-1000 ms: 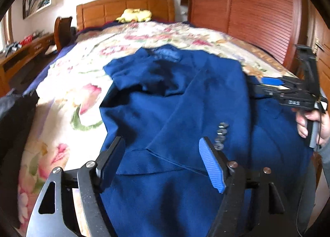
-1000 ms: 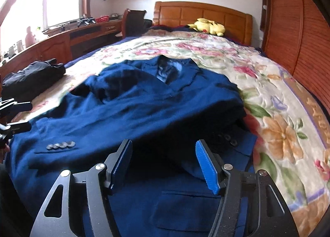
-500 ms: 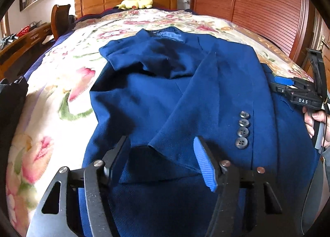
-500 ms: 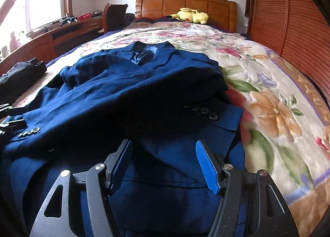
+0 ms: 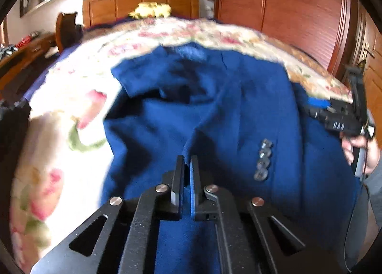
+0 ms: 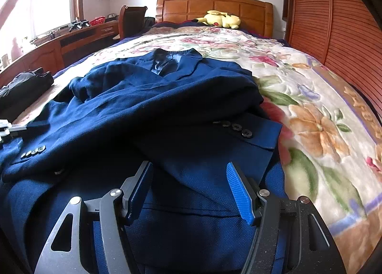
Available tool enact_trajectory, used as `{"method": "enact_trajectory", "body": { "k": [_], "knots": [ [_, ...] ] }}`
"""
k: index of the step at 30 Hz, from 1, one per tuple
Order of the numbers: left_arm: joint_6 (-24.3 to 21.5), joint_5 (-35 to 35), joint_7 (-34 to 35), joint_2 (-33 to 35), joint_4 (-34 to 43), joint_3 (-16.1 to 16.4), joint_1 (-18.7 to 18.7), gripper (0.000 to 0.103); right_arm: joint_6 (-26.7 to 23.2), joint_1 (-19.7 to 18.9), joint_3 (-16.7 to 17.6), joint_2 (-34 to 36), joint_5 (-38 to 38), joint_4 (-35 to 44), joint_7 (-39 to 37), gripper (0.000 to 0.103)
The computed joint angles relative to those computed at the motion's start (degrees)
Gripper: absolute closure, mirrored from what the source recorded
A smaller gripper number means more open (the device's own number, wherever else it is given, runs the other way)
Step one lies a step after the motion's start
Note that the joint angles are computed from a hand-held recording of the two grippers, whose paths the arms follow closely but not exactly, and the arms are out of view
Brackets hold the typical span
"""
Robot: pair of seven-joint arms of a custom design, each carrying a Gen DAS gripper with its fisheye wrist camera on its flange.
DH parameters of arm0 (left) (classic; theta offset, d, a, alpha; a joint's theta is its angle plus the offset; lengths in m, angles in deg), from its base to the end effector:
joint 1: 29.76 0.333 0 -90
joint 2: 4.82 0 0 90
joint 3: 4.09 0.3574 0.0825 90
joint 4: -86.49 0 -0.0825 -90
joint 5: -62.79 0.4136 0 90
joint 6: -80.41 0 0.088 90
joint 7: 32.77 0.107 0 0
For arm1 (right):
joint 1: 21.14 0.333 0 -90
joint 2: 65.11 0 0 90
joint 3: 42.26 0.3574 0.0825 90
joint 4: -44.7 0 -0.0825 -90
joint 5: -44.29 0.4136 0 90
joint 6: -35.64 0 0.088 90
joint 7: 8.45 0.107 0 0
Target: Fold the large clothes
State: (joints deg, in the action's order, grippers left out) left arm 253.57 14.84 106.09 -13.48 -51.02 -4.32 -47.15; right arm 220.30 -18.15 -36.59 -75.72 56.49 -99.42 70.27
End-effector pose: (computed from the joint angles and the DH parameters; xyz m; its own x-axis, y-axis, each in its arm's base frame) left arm 0.5160 -0.1058 0.4693 -0.3753 -0.9257 0.0461 -0.6481 0.2266 -0.7271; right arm 0.5062 0.0582 0.4743 0.1261 -0.9919 0.0170 -0.6223 -0.0925 -0.7773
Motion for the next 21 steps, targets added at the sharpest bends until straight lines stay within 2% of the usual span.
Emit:
{"method": "enact_trajectory", "body": {
  "k": [2,9,12,14,17,21],
  "knots": [
    [1.15,-1.57,1.37,-0.78,0.74,0.56,-0.51,0.099,0.02,-0.06,0.05,-0.01,-0.06,-0.01,0.06,0.037],
    [3.44,2.16,-2.04,-1.24,3.27,2.25,-0.23,0.099,-0.06,-0.03,0.00,-0.03,-0.15,-0.03,0.06,0.037],
    [4.00,7.44,-6.33,-0.40,3.18,1.75,1.22,0.099,-0.38,-0.63,0.53,-0.02,-0.54,0.04,0.31,0.037],
    [3.79,14.60,-12.29,0.69,2.95,-0.17,4.14,0.099,-0.42,-0.63,0.48,-0.03,-0.71,0.03,0.39,0.037],
    [3.43,18.15,-15.98,1.73,2.77,-0.05,4.78,0.099,-0.38,-0.53,0.32,-0.01,-0.85,0.02,0.40,0.037],
    [3.05,13.56,-12.35,1.22,2.16,2.55,2.22,0.097,-0.48,-1.62,1.31,0.00,-1.47,0.08,0.95,0.037]
  ]
}}
